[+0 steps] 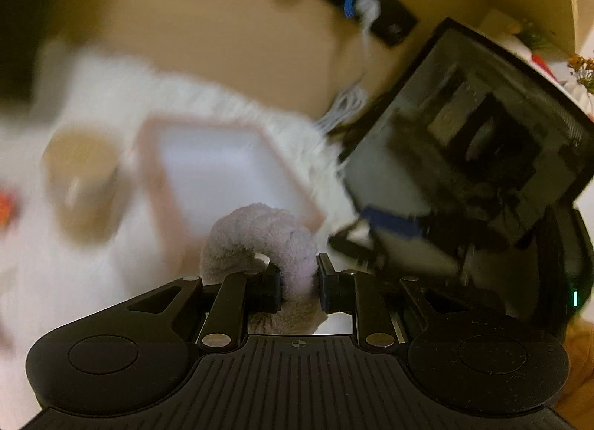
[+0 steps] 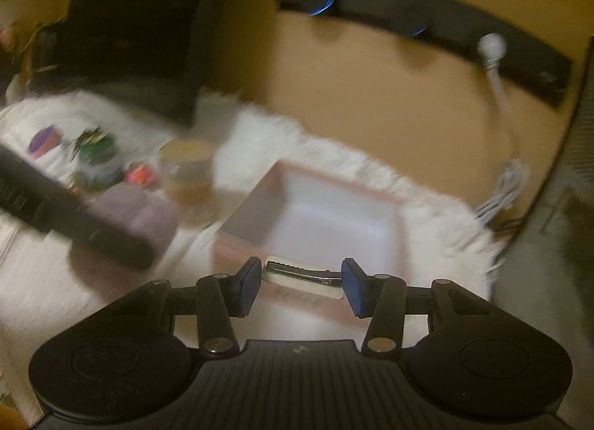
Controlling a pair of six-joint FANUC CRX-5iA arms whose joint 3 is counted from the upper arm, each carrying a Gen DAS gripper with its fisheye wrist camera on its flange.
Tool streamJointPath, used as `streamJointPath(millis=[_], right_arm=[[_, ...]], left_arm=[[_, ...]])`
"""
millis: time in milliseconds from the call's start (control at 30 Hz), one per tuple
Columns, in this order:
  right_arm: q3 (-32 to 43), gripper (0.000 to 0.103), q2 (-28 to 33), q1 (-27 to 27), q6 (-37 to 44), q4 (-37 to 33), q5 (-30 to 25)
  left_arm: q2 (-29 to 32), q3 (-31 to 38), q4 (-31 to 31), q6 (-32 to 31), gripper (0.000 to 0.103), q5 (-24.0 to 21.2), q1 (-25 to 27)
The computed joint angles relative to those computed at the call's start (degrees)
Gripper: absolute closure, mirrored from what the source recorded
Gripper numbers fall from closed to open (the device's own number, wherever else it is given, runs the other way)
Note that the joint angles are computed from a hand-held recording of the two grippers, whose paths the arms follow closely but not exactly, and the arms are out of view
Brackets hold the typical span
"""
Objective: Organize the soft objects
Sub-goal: 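Carry the wristband into the pink box and open the left tool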
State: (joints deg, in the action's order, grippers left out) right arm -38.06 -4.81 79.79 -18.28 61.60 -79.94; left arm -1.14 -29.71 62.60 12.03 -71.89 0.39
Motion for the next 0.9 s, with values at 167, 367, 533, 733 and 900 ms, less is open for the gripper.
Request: streamJointPath(millis=[167,367,533,733,900], right_arm=[[-0.4,0.056,0.8,-8.0,1.2,8.0,2.4],[1.4,0.056,1.9,-11.7,2.5,2.1,6.3],[-1.0,0.054,1.3,-6.3,-1.1,-5.4,4.8],[-2.5,0.054,-0.2,-3.6,-5.4,-8.3,4.9],[-2.0,0.054,0.7,-3.5,-8.3,-5.7,5.8]], left_arm=[[11.3,19.4,-4.4,8.2,0.08,0.8,-9.0],[25.2,36.2,-14.2,30.2,0.078,2.4,-15.2],[25.0,33.9,-29.5,32.7,0.078,9.6,-18.3],[16.5,14.2,-1.9,13.9,0.078,17.1,-13.1],[8.0,5.2,2.7,7.6,0.078,24.7,-11.0]])
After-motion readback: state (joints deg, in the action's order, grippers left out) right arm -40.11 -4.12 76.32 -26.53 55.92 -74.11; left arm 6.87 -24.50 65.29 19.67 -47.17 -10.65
